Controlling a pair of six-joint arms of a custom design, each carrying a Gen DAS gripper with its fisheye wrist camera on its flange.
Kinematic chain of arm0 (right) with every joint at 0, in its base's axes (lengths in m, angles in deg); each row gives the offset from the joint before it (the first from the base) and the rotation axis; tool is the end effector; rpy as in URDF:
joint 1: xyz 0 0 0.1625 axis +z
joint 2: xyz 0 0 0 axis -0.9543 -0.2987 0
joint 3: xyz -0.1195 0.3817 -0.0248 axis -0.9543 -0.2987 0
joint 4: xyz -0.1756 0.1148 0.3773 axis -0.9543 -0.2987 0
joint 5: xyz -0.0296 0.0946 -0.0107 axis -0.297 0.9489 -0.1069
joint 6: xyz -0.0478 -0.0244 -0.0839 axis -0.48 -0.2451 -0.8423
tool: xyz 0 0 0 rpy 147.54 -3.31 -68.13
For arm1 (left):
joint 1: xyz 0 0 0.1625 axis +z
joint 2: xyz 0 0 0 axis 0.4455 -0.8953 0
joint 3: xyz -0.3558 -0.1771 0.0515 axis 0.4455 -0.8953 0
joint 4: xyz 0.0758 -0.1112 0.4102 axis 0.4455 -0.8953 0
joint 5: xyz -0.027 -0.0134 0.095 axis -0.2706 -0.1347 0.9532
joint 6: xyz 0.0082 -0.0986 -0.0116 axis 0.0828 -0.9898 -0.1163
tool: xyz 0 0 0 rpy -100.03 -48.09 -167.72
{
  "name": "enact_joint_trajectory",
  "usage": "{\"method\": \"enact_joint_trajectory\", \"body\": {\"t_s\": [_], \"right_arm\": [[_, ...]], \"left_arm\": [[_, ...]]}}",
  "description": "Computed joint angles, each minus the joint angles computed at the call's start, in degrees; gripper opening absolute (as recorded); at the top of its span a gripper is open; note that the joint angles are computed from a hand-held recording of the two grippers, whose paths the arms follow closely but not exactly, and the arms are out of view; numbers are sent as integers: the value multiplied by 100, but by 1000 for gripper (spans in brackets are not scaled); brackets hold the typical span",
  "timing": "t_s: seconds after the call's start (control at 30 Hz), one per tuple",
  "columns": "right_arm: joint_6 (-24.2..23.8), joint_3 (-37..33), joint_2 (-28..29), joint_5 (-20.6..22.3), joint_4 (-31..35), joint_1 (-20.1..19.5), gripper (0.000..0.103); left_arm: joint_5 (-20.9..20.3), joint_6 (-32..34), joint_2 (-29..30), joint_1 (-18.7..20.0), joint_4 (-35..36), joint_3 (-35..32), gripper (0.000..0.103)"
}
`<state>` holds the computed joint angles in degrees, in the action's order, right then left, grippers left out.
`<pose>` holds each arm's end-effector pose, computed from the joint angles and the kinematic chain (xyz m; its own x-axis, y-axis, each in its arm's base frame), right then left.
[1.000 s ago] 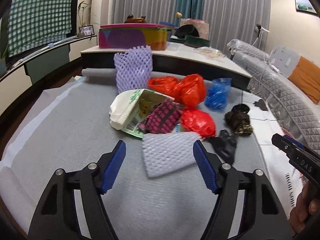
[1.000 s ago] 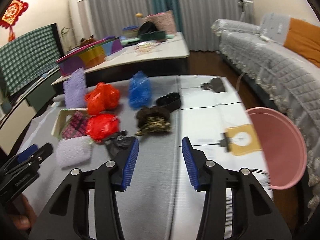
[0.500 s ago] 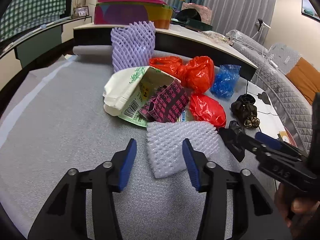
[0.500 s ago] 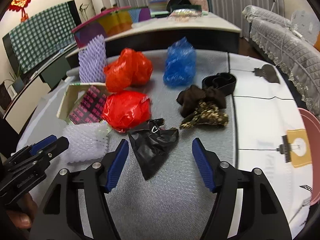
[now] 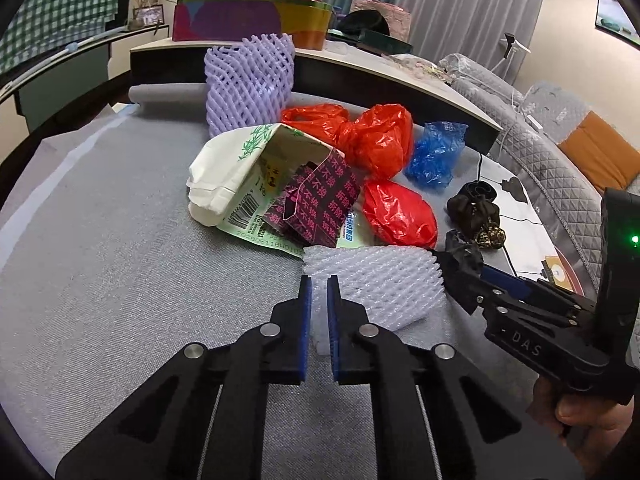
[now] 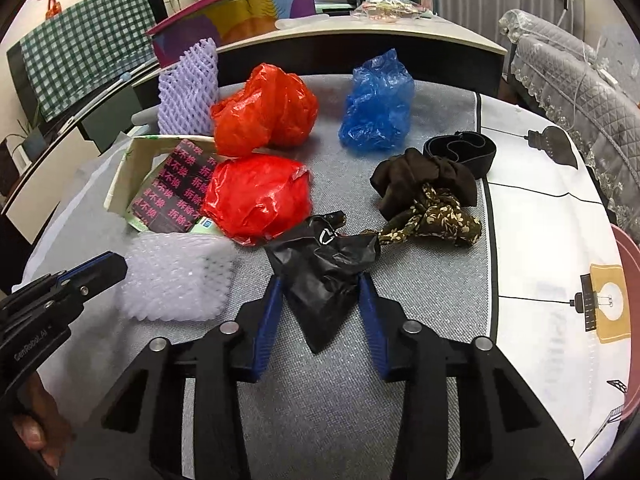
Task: Collect trash
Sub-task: 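Grasp the black plastic bag with the right gripper while the left gripper grasps the white foam net, then carry the black bag and white foam net over the pink bucket with both grippers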
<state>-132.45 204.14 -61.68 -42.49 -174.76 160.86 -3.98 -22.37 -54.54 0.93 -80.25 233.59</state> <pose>0.1016 -0.4490 0.0609 -0.6799 -0.5902 0.4353 -0.7073 0.6845 -0.1767 -0.1491 -0.3277 0.0219 -0.7873 -0.3833 -0.4830 0.1854 0.5999 -0.7783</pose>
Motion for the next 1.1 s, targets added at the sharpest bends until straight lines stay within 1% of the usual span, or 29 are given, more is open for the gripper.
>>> {"method": "enact_joint_trajectory", "body": {"t_s": [0.03,0.07,0.13,0.17,0.2,0.27,0.3,0.33,0.4,0.43,0.53,0.57,0.6,0.7,0.9,1.1], "right_arm": [[2,22,-43,23,-8,-12,36],[10,43,-67,35,-31,-13,35],[17,112,-180,90,-53,-39,35],[9,153,-250,123,-60,-48,35],[-3,178,-289,142,-66,-52,35],[-24,252,-421,200,-49,-70,35],[-28,284,-487,231,-26,-81,35],[-35,314,-541,256,-15,-88,35],[-55,387,-651,305,-23,-108,35],[-58,416,-704,321,-22,-114,35],[-80,519,-905,385,-20,-156,35],[-81,550,-966,406,-28,-168,35],[-76,585,-1053,432,-19,-186,35],[-62,681,-1300,510,18,-249,35],[-105,908,-1826,677,55,-403,35],[-108,1060,-2288,801,114,-568,35]], "left_arm": [[0,-72,-19,-20,49,5,8],[3,-174,-59,-39,146,18,10],[-50,-219,-62,-40,44,54,33],[-63,-295,-59,-36,96,47,53],[-62,-377,-49,-46,173,39,56],[-94,-224,31,-32,-14,32,56],[-116,-149,64,-20,-98,25,56],[-151,34,139,5,-364,31,54],[-277,515,334,80,-1023,27,41],[-313,635,398,96,-1145,7,37],[-316,691,483,39,-1042,-66,19],[-309,666,488,12,-966,-88,11],[-288,604,477,-34,-839,-104,7],[-219,330,408,-206,-417,-129,5],[-47,-129,314,-605,361,-210,5],[68,-547,220,-875,1078,-364,5]]}}
